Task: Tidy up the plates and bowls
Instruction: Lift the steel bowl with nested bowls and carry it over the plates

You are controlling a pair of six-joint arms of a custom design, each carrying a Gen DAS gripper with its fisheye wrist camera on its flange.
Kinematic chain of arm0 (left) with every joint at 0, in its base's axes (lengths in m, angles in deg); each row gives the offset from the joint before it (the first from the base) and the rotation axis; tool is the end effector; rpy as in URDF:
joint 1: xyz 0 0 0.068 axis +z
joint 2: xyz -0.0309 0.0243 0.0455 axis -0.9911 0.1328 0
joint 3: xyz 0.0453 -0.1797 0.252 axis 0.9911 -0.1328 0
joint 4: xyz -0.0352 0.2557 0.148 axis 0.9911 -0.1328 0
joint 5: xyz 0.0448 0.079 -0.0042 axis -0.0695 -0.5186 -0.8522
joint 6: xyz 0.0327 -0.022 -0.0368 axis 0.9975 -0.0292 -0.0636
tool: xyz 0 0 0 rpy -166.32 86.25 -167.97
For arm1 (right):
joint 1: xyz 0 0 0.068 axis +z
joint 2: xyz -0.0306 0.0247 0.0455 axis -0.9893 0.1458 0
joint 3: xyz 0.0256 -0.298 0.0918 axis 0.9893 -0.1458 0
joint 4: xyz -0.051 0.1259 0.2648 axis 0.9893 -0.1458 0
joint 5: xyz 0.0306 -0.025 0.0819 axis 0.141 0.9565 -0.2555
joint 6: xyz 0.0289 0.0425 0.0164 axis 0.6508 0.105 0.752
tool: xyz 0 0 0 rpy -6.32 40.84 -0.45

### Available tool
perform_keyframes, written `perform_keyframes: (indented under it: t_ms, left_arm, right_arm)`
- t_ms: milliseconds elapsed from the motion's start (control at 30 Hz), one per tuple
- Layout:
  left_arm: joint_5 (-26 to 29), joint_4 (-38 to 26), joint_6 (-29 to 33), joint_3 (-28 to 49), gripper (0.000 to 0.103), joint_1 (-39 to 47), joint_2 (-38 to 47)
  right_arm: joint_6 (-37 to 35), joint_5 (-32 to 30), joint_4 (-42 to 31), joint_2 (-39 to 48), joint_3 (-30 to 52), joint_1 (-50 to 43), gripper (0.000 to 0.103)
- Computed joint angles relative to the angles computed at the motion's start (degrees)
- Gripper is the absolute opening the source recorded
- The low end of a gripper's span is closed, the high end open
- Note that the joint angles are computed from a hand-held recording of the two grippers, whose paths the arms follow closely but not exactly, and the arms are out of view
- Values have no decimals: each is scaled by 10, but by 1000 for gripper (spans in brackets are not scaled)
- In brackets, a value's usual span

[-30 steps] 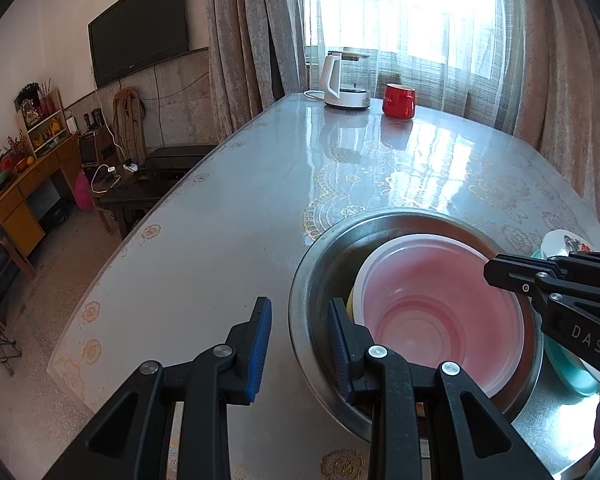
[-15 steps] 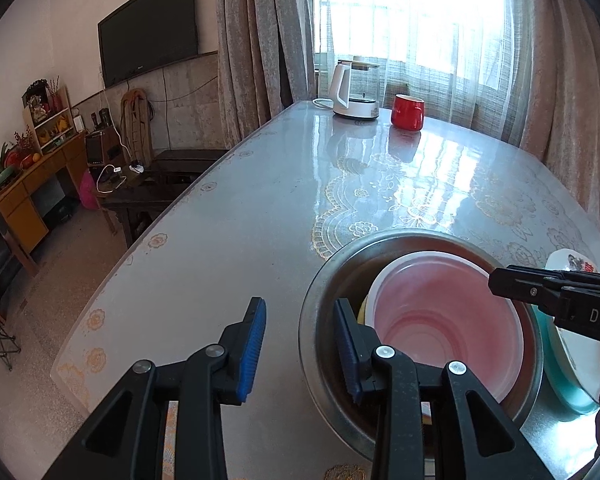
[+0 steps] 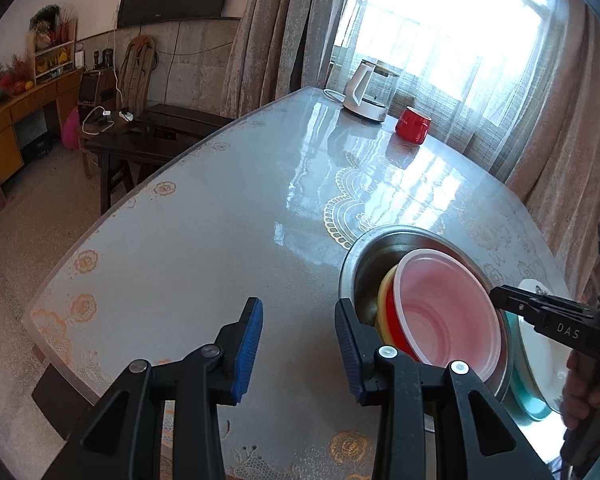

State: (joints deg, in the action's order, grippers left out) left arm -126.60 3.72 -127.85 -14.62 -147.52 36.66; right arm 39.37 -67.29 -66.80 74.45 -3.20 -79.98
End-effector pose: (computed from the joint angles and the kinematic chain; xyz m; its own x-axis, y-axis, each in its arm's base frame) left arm 0.1578 -0.2821 0.2189 -0.5446 -0.5335 -0.6471 -0.4866 0.8294 -0.2743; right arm 0.3508 0.0269 0.2622 -0.6539 -0.5248 -0.5450 -0.6954 0.7006 0.1598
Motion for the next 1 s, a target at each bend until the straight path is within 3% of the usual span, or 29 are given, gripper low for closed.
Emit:
perform_keyframes:
  t_ms: [33,133,333,500,767,1000]
  left_arm:
    - [0,21,6,-9,37,-1,-7]
    - [-9,5,17,10,36,-2,9]
    - [-2,23,92,36,24,10,37]
    - [15,90,123,6,17,22,30]
    - [8,120,127,-16,16,17,16]
    - [-11,75,107,9,16,4,18]
  right_arm:
    - [-3,4,-1,0,-2,3,22]
    - [-10,16,-1,3,-8,12,22]
    - [-22,36,3,12,-17,26,20]
    - [-23,35,6,14,-18,28,19]
    - [-27,36,29,-2,-37,30,17]
    - [-24,9,21,-16,-35,21,17]
